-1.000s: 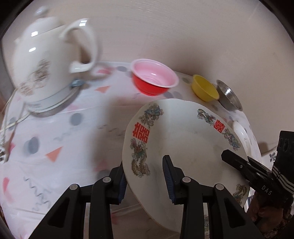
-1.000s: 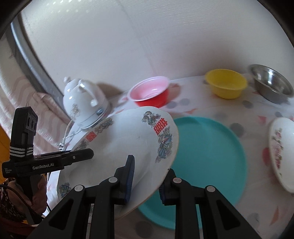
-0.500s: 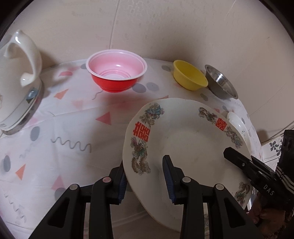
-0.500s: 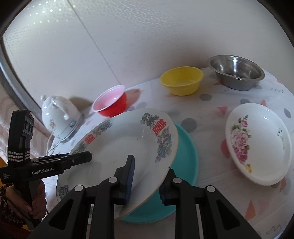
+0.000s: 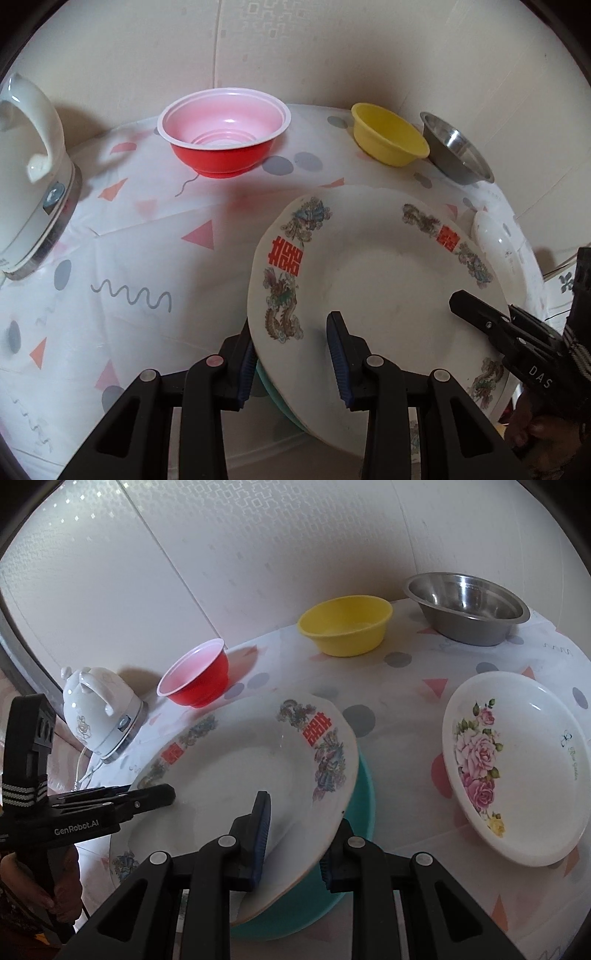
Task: Organize plates and bowls
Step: 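Lift the plate with both grippers and carry it over the teal plate, then lower the plate onto the teal plate and open both grippers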
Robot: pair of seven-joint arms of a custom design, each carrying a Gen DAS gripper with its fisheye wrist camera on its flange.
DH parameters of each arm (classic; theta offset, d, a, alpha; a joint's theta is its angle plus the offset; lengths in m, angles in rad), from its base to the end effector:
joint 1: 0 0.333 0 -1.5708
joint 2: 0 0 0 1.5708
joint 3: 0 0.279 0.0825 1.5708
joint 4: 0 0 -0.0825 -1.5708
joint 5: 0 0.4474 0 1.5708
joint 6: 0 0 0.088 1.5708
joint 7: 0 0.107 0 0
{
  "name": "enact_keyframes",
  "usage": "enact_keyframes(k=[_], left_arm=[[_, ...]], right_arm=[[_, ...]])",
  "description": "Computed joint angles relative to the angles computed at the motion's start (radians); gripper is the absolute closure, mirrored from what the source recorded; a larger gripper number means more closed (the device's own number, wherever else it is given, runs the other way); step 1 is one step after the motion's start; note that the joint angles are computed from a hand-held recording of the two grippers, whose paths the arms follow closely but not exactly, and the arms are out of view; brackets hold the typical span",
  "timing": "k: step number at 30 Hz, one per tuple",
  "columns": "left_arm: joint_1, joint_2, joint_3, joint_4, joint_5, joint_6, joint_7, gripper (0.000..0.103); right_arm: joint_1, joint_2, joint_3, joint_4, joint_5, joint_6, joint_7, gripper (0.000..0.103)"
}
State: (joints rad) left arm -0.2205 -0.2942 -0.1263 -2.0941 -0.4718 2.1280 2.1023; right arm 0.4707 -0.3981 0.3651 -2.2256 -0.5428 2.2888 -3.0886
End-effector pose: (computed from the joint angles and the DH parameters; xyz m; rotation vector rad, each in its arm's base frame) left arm 0.5296 -0.2173 0.5323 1.2883 -2.7444 0.7972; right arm 0.3713 0.4107 0.5216 -1.2510 2.1271 -0.5003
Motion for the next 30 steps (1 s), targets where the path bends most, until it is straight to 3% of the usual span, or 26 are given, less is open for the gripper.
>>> enact_keyframes(k=[11,30], left_arm=[[-0.010,-0.032,-0.021,-0.039,0.098,0.068,-0.021,0.067],[-0.017,-0.055,-0.010,-0.045,0.117,0.039,-0.020,0.067]], right_arm=[[0.014,-0.009,-0.010,-0.030,0.061,-0.006,0.014,0.077],[0.025,-0.039,0.001,-0.018,0.100,-0.083,0.030,0.076]])
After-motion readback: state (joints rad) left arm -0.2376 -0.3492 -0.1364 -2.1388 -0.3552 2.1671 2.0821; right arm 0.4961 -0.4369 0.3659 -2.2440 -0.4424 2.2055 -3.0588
